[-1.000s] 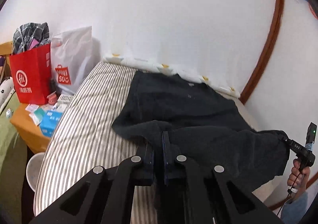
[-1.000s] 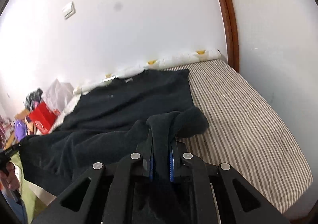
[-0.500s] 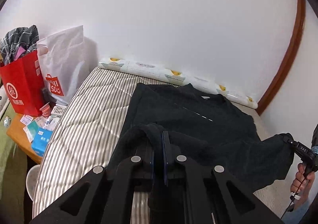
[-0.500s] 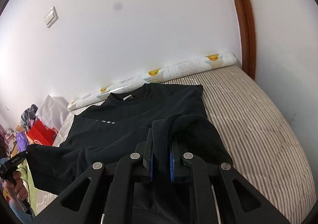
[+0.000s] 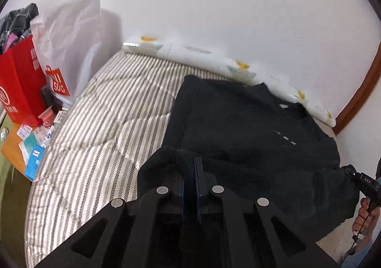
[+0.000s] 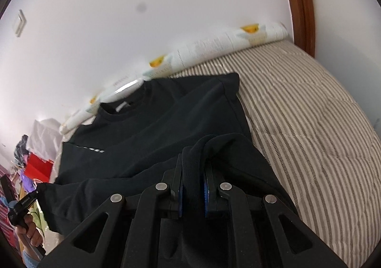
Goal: Fold small clothes
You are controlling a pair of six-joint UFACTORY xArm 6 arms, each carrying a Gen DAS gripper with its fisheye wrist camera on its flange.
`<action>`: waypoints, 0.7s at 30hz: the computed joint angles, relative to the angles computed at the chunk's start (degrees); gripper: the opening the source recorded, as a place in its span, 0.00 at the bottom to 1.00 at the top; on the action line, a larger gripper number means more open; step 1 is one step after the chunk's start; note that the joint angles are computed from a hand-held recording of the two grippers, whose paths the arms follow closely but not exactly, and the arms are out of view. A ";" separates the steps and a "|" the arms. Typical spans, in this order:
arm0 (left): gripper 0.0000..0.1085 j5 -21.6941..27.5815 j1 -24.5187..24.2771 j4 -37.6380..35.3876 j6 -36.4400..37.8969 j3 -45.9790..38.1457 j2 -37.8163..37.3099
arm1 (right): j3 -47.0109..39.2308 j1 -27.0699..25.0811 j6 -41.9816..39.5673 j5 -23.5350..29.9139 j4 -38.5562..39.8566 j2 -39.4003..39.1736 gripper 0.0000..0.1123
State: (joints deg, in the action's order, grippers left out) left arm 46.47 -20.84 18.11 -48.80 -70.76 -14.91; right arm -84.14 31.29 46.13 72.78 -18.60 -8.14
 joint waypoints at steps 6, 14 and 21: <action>0.09 0.54 0.11 -1.07 1.55 -0.28 1.05 | -0.14 -0.53 -1.62 2.64 0.38 2.07 0.14; 0.21 2.24 -1.48 -2.48 4.55 1.33 -2.52 | -1.86 1.82 -6.03 6.50 1.74 -1.06 0.46; 0.34 1.86 -2.07 -3.36 3.77 8.82 -11.80 | -0.23 8.19 -3.30 12.79 -5.88 -8.40 0.46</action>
State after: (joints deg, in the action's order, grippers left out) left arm 48.33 -22.91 14.75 -45.03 -61.93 -26.70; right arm -84.38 39.48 42.83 85.57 -24.48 -16.53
